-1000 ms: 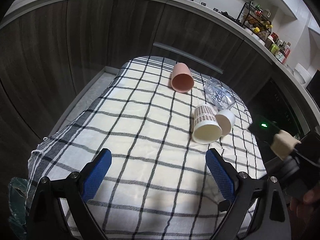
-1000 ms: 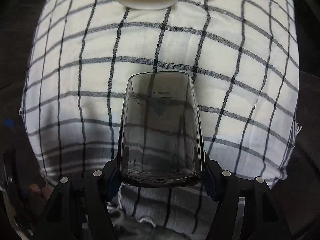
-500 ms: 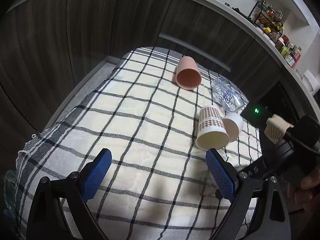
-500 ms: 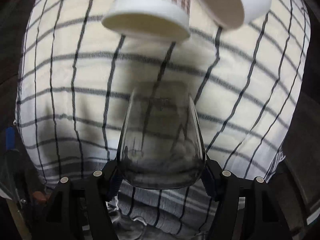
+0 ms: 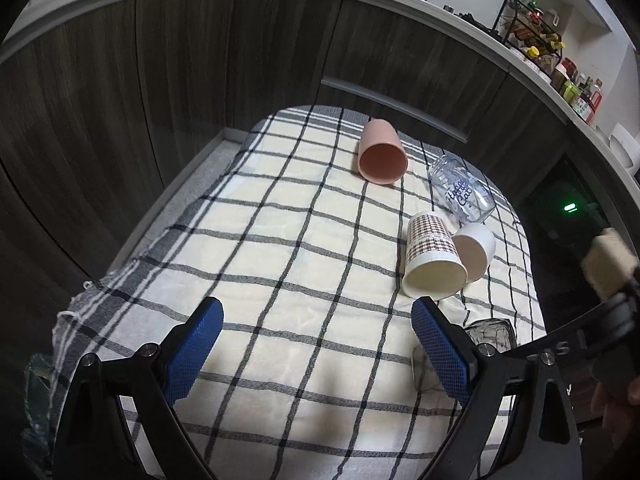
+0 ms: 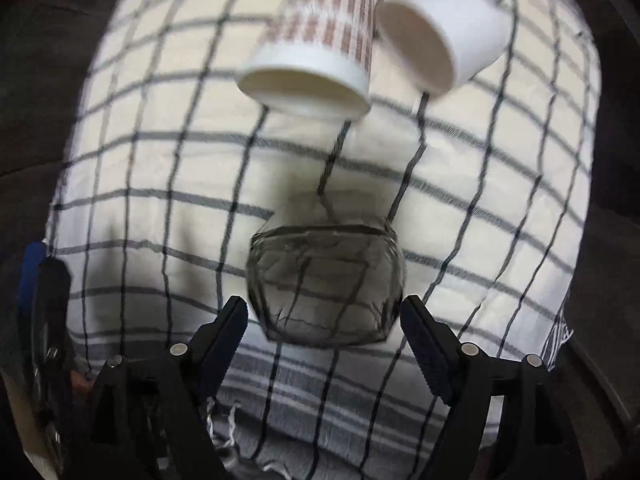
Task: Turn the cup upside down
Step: 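Rotate the glass tumbler with the right gripper, turning its open rim downward, then lower the tumbler rim-down onto the cloth and open the right gripper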
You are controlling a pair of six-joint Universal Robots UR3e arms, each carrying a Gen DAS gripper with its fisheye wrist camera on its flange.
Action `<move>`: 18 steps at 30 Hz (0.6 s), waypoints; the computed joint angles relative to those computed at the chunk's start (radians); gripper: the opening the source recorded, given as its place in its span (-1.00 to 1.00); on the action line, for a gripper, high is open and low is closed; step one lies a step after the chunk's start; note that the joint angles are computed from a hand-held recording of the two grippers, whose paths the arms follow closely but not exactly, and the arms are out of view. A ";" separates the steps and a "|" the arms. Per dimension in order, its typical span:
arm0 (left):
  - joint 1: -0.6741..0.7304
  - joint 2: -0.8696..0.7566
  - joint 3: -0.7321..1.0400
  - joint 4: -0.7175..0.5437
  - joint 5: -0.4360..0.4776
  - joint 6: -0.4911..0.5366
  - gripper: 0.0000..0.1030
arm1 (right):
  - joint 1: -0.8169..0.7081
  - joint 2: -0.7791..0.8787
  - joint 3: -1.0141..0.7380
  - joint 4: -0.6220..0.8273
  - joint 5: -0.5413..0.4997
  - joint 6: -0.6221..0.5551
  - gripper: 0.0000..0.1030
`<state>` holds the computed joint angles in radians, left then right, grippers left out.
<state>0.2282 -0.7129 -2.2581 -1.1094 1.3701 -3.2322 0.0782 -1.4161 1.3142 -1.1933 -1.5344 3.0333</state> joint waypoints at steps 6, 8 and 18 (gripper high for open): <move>-0.015 0.081 0.002 -0.009 0.052 0.011 0.87 | -0.065 -0.356 0.289 -0.187 0.065 -0.025 0.58; -0.017 0.116 -0.015 0.006 0.071 0.014 0.89 | -0.086 -0.468 0.389 -0.260 0.080 -0.032 0.59; -0.091 0.217 -0.101 0.056 0.152 0.002 0.91 | -0.162 -0.976 0.782 -0.608 0.112 -0.007 0.70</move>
